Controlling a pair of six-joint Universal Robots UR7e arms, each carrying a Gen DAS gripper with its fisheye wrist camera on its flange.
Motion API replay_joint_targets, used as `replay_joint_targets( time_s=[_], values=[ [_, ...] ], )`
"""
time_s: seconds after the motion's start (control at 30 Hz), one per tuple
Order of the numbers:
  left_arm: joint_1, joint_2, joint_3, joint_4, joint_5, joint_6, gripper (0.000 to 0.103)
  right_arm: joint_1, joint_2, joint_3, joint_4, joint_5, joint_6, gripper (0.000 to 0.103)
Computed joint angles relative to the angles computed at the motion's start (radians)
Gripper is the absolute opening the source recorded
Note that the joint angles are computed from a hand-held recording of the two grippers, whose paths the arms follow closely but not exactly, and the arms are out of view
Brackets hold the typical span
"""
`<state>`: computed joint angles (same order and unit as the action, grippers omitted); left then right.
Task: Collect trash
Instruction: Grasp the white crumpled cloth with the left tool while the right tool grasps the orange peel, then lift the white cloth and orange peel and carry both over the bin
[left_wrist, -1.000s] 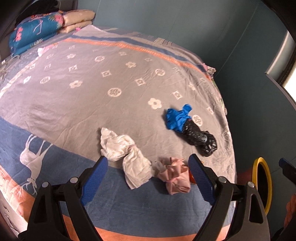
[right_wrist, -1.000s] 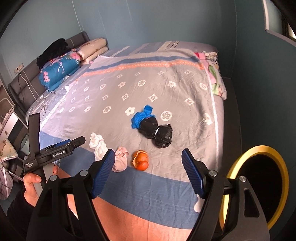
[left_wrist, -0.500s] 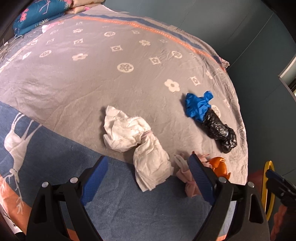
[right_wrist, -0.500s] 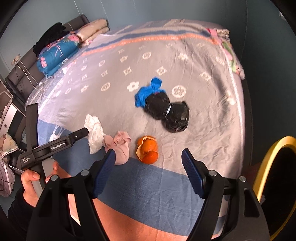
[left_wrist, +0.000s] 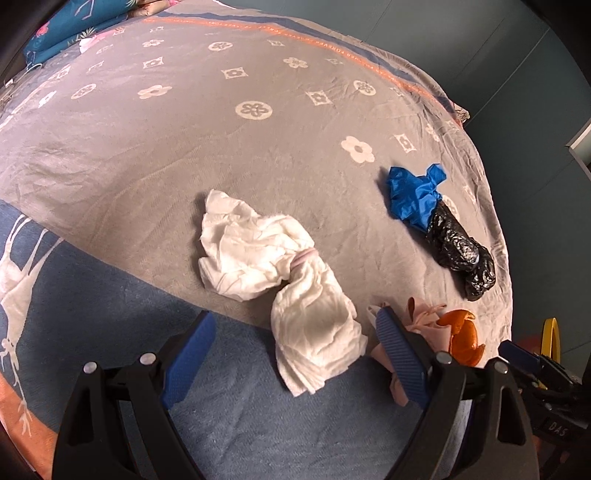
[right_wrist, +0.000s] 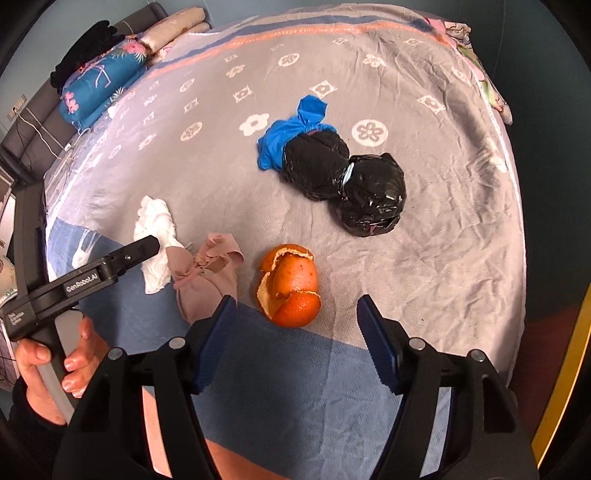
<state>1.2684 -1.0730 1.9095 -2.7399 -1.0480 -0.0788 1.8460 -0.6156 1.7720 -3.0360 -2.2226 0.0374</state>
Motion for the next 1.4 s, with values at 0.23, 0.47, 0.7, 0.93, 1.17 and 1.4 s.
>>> replay_joint_targets(
  time_s=[0.23,0.47,0.7,0.93,1.17,1.4],
  values=[
    [0.005,0.022,-0.015,0.016,0.011,0.007,0.085,-0.022,0.027,-0.026,0.021,0.012,-0.008,0.061],
    [-0.003,0.043,-0.016,0.001,0.036,0.037,0.08,-0.033,0.046,-0.041,0.032,0.023,-0.017,0.059],
    [-0.016,0.057,-0.01,-0.026,0.082,0.06,0.052,-0.029,0.072,-0.062,0.036,0.019,-0.032,0.044],
    [-0.006,0.044,-0.013,-0.015,0.047,0.04,0.024,-0.022,0.084,-0.057,-0.008,0.003,-0.057,0.033],
    [0.001,0.016,-0.001,-0.019,-0.01,0.014,0.02,-0.029,0.063,-0.03,-0.038,0.038,-0.041,0.029],
    [-0.01,-0.031,0.04,-0.111,-0.038,0.05,0.02,-0.024,0.035,0.008,-0.077,0.062,-0.05,0.027]
  ],
)
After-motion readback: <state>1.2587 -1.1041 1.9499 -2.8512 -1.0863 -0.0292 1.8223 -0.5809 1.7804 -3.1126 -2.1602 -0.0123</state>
